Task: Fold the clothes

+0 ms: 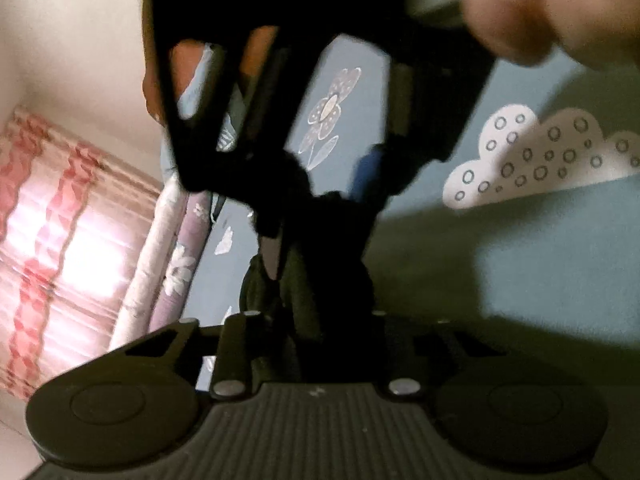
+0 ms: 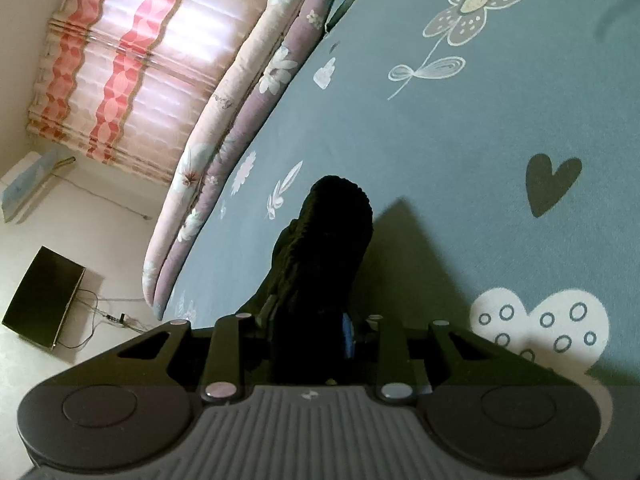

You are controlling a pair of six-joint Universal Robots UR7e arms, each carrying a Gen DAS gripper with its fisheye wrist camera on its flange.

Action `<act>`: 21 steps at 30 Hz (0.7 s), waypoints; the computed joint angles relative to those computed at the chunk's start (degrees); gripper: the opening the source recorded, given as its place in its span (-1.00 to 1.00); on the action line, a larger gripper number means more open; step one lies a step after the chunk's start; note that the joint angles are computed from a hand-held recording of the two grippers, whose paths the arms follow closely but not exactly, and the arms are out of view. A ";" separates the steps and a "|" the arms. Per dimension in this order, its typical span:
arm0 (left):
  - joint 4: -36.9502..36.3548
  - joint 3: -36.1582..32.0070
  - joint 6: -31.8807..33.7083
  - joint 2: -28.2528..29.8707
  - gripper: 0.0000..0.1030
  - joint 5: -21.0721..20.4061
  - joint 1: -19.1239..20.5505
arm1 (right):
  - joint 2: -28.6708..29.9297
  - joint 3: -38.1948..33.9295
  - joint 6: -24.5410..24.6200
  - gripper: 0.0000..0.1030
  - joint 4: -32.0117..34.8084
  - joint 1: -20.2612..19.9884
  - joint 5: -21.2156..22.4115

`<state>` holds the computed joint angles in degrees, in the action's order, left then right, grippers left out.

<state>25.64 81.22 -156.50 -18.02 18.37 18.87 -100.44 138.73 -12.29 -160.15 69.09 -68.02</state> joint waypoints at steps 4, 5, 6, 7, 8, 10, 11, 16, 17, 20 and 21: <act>5.51 -0.36 -9.70 -1.86 -0.63 2.92 0.90 | -3.51 2.07 -0.03 0.01 -0.55 -2.32 5.00; 7.95 -0.65 -13.80 -2.55 -0.65 4.28 1.26 | -5.12 2.97 0.43 0.03 -0.83 -3.19 6.47; 9.15 -0.59 -16.99 -3.60 -0.66 5.74 1.72 | -6.76 3.93 0.54 0.04 -1.11 -4.10 8.01; 10.44 -0.53 -20.48 -4.98 -0.68 7.63 2.26 | -8.31 4.85 0.37 0.10 -1.28 -5.01 9.63; 11.34 -0.58 -22.94 -6.05 -0.69 8.90 2.67 | -9.69 5.63 0.34 0.13 -1.28 -5.72 10.71; 12.97 0.14 -27.85 -8.97 -0.69 10.78 3.01 | -11.36 6.51 0.14 0.14 -1.27 -5.37 9.28; 13.75 0.42 -30.22 -10.43 -0.70 11.71 3.18 | -11.38 6.65 0.03 0.14 -1.65 -4.49 7.37; 17.98 5.52 -45.22 -19.89 -0.70 15.21 2.80 | -6.04 6.96 2.22 0.15 -7.74 3.69 -7.52; 18.79 6.37 -48.05 -21.40 -0.70 15.69 2.69 | -4.99 7.08 1.93 0.15 -8.27 5.34 -9.40; 20.12 9.27 -53.73 -25.75 -0.70 16.18 2.79 | -2.85 7.40 1.12 0.17 -8.28 9.17 -12.49; 20.33 9.81 -54.72 -26.94 -0.70 15.95 2.91 | -2.38 7.50 1.02 0.24 -7.83 10.15 -12.70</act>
